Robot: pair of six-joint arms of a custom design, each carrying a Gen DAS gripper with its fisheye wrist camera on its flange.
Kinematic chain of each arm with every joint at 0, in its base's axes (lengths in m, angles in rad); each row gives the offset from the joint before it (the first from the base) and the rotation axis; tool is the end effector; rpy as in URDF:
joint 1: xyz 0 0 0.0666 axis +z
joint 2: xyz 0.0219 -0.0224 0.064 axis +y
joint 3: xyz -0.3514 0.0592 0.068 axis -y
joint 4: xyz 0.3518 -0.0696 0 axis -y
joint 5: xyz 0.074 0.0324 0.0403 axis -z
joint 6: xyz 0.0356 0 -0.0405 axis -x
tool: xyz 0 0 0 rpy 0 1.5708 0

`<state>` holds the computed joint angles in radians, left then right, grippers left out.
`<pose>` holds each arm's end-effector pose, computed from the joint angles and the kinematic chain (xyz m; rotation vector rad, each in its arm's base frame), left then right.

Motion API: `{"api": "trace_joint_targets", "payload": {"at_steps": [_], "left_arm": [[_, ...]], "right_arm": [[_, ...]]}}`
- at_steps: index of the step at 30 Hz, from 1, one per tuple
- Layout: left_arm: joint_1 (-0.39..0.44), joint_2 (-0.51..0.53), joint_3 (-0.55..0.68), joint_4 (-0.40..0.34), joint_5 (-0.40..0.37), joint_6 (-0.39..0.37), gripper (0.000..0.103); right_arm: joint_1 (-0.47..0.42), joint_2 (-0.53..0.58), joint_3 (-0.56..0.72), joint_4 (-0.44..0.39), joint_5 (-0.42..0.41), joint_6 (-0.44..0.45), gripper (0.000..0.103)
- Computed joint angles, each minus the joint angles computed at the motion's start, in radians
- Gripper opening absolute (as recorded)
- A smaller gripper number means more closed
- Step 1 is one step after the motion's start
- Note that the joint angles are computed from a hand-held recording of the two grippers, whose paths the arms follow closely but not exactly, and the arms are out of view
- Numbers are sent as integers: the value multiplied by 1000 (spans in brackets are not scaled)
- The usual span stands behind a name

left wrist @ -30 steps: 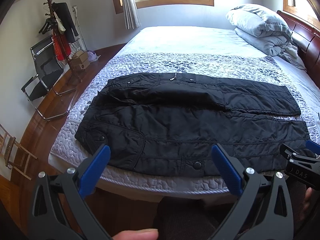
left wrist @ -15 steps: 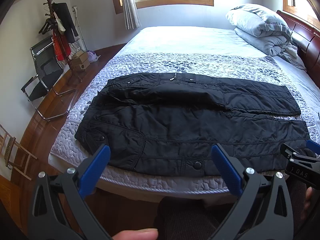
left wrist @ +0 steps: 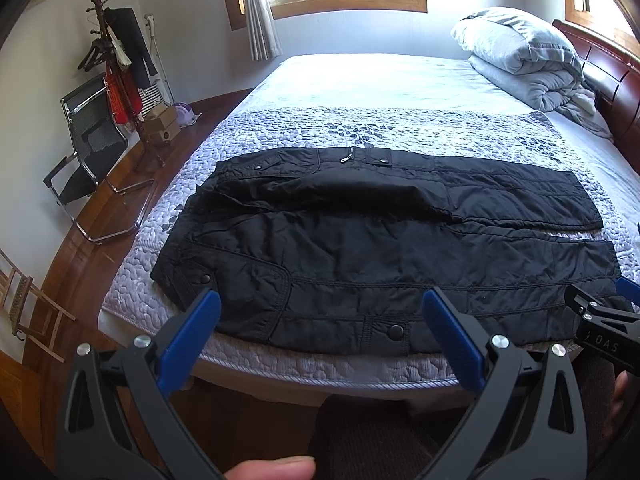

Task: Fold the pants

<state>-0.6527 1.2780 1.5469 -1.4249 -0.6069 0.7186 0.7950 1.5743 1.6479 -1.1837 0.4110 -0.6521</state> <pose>0.3030 -0.2066 0.4856 -0.2405 2.4273 0.2656 0.3530 0.3390 0.4120 -0.0573 2.5336 -0.0024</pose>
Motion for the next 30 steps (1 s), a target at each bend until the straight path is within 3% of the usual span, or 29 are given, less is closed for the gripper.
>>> {"api": "trace_joint_targets", "payload": {"at_steps": [30], "left_arm": [[12, 43, 26, 13, 12, -41, 101]], "right_arm": [[-29, 7, -15, 30, -20, 25, 100]]}}
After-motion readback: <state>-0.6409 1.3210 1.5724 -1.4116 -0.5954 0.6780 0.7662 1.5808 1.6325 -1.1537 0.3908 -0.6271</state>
